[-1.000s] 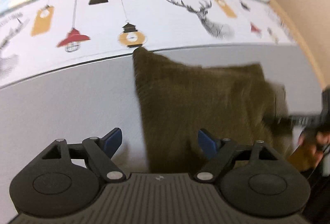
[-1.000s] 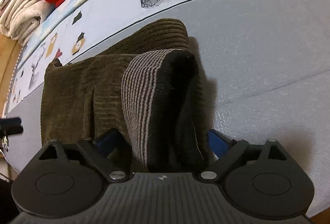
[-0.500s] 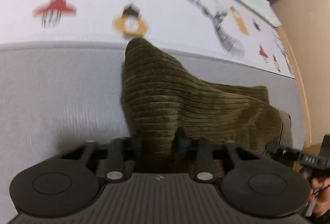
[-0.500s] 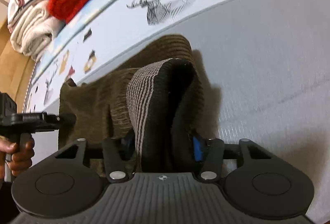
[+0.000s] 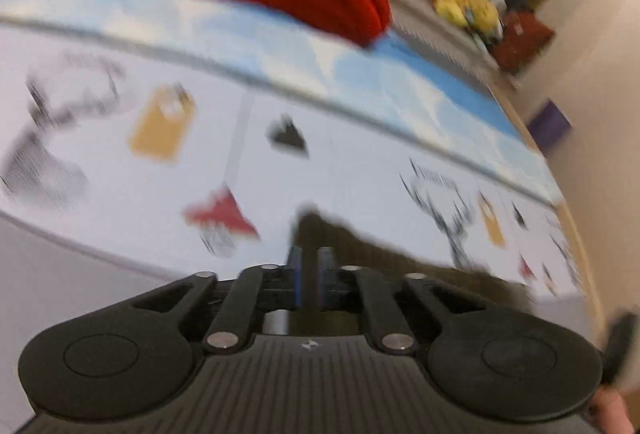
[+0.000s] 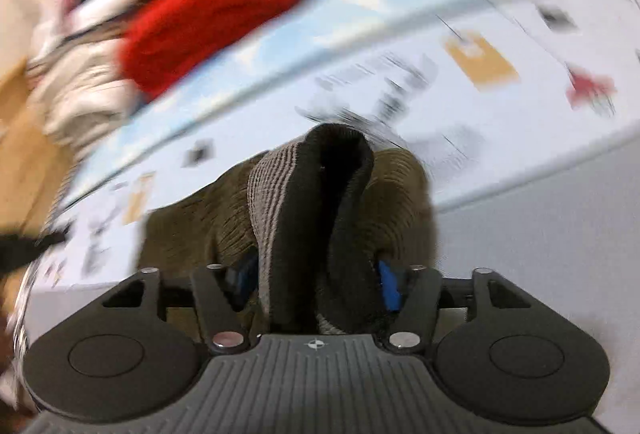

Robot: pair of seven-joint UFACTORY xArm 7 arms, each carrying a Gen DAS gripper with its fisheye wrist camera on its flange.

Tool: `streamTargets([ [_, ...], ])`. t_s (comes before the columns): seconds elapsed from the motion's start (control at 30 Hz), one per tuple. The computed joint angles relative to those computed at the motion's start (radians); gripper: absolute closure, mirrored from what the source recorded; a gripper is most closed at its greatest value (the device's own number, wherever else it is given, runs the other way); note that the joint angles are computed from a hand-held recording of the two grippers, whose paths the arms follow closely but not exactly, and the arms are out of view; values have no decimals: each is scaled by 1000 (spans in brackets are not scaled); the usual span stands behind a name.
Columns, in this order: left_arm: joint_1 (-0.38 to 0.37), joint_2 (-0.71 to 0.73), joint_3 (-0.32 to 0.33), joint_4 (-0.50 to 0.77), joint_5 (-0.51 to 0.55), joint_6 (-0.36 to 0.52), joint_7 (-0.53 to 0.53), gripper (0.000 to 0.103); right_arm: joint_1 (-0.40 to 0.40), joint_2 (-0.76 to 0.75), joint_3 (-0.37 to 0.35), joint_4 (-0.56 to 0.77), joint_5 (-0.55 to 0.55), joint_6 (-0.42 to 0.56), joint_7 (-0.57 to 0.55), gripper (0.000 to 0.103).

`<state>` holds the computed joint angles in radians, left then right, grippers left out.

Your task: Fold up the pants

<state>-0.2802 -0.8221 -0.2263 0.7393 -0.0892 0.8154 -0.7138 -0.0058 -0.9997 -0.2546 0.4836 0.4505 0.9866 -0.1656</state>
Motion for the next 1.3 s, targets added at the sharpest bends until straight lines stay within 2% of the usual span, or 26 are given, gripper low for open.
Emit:
streamTargets([
  [0.07, -60, 30, 33, 1, -57, 20, 39, 50, -50, 57, 20, 23, -35, 56, 90, 20],
  [0.1, -85, 47, 47, 2, -85, 32, 59, 42, -48, 58, 13, 27, -33, 63, 88, 19],
  [0.13, -108, 61, 58, -1, -116, 45, 74, 39, -45, 50, 17, 28, -39, 64, 76, 20],
  [0.17, -125, 71, 69, -12, -148, 50, 85, 28, -43, 40, 20, 30, -55, 69, 56, 19],
  [0.2, -143, 86, 78, -19, -184, 58, 91, 22, -43, 32, 19, 29, -71, 79, 37, 16],
  [0.3, -158, 117, 69, -48, -233, 106, 86, 19, -37, 60, -25, 40, -72, 162, 4, 8],
  [0.37, -161, 133, 60, -77, -267, 80, 71, 19, -54, 59, -43, 29, -44, 191, 5, 7],
  [0.43, -172, 145, 64, -104, -298, 27, 83, 21, -64, 48, -44, 22, -28, 192, -15, 7],
  [0.47, -175, 151, 64, -109, -298, 6, 97, 30, -67, 32, -44, 12, -11, 186, -22, 18],
  [0.5, -173, 155, 58, -105, -285, -1, 103, 45, -74, 19, -40, 7, 1, 185, -15, 26],
  [0.53, -171, 152, 49, -97, -270, 3, 101, 54, -74, 15, -37, 5, 18, 174, -10, 31],
  [0.57, -166, 144, 42, -76, -251, 13, 98, 76, -71, 3, -35, 3, 39, 159, -9, 41],
  [0.6, -157, 134, 31, -58, -221, 12, 101, 80, -66, -15, -28, -1, 54, 137, -11, 49],
  [0.73, -65, 64, -37, -19, -38, -4, 71, 83, 18, -86, -19, -22, 136, 3, -82, 52],
  [0.83, -46, 15, -4, -35, -9, 12, 72, 81, 108, -107, -4, -36, 206, -93, -116, 51],
  [0.9, -22, 0, 16, -41, -5, 66, 59, 69, 126, -68, 31, -35, 191, -133, -100, 40],
  [0.97, 22, -14, -12, -25, 53, 150, 40, 72, 73, -28, 111, -30, 102, -149, -37, 32],
  [1.0, 18, -27, -9, -26, 61, 162, 54, 72, 42, -28, 162, -36, 37, -169, 16, 32],
  [1.03, -6, -39, 10, -35, 45, 152, 83, 72, 28, -37, 172, -39, 6, -174, 37, 32],
  [1.13, -107, -64, 73, -61, -27, 135, 230, 72, 127, -80, 63, -44, 38, -146, -10, 33],
  [1.17, -120, -55, 65, -57, -23, 174, 274, 72, 141, -88, 63, -44, 16, -128, -36, 35],
  [1.23, -121, -7, 19, -40, 0, 275, 316, 70, 119, -64, 129, -41, -82, -78, -44, 35],
  [1.3, -110, -9, -26, -40, 43, 282, 339, 69, 98, -39, 145, -40, -109, -45, -4, 24],
])
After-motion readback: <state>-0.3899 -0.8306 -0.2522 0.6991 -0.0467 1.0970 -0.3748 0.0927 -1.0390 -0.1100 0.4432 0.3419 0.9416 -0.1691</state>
